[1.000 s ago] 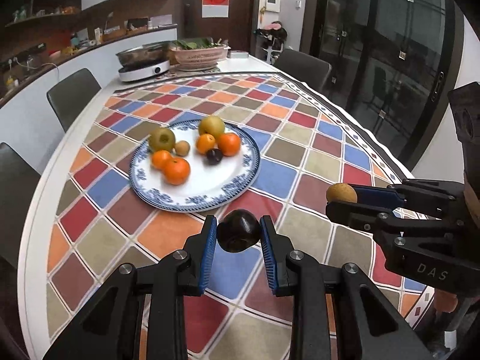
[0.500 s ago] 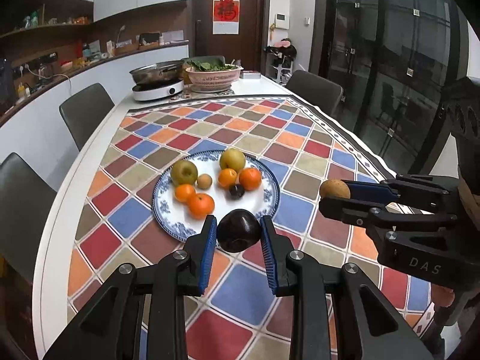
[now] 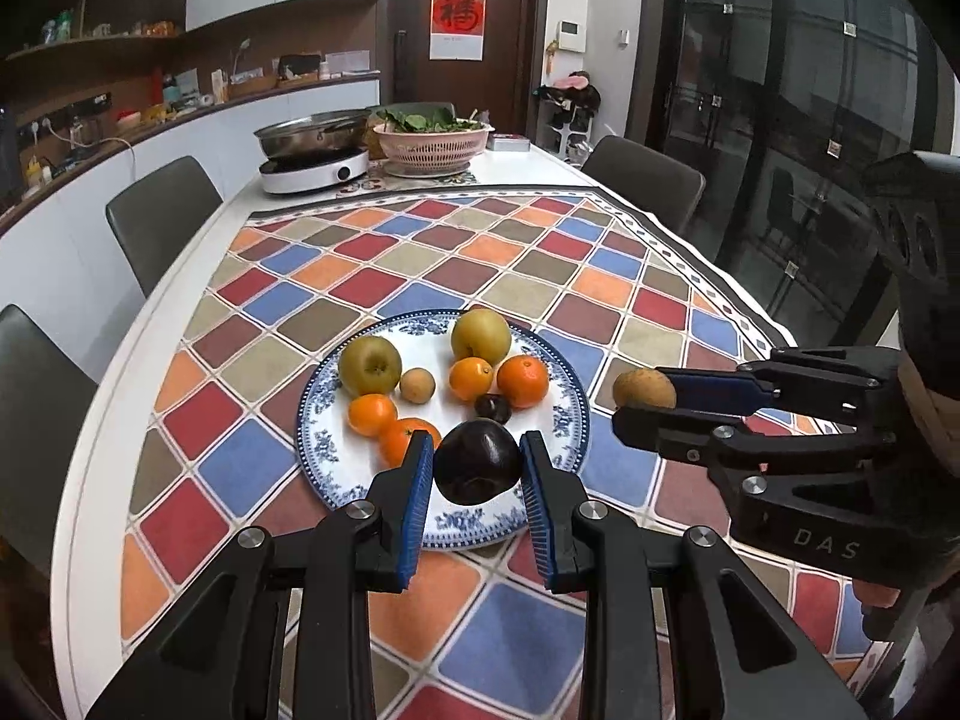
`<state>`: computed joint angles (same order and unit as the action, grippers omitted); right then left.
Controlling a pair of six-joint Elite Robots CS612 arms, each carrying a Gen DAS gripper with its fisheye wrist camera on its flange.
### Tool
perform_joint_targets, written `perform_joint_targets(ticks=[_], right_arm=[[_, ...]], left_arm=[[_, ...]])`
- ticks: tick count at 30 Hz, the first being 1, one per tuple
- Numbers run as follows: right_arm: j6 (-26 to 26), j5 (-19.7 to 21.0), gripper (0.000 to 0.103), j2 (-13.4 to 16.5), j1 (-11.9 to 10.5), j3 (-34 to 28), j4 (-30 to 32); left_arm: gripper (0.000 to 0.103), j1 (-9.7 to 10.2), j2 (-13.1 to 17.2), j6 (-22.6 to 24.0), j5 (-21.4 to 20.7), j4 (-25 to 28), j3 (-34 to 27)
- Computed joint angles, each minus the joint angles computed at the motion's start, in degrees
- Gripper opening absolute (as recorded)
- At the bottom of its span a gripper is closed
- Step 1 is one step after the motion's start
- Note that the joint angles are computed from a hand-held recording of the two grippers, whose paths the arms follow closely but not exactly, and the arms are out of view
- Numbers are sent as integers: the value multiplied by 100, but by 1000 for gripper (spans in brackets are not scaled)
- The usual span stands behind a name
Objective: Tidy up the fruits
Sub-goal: 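Carry dark plum and brown fruit onto the plate and open both tools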
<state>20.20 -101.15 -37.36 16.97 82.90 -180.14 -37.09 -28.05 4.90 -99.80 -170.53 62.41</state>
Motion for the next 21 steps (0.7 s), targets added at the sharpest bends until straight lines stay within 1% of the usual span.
perform_joint_targets(ticks=[5, 14, 21], right_arm=[[-54, 267, 27, 162, -111, -223, 224], [-124, 515, 27, 460, -254, -601, 664], [-59, 626, 27, 587, -314, -760, 845]], left_arm=[[30, 17, 209, 92, -8, 243, -339], [30, 31, 605, 283, -39, 931, -1006], [30, 28, 760, 409, -70, 1337, -1305]])
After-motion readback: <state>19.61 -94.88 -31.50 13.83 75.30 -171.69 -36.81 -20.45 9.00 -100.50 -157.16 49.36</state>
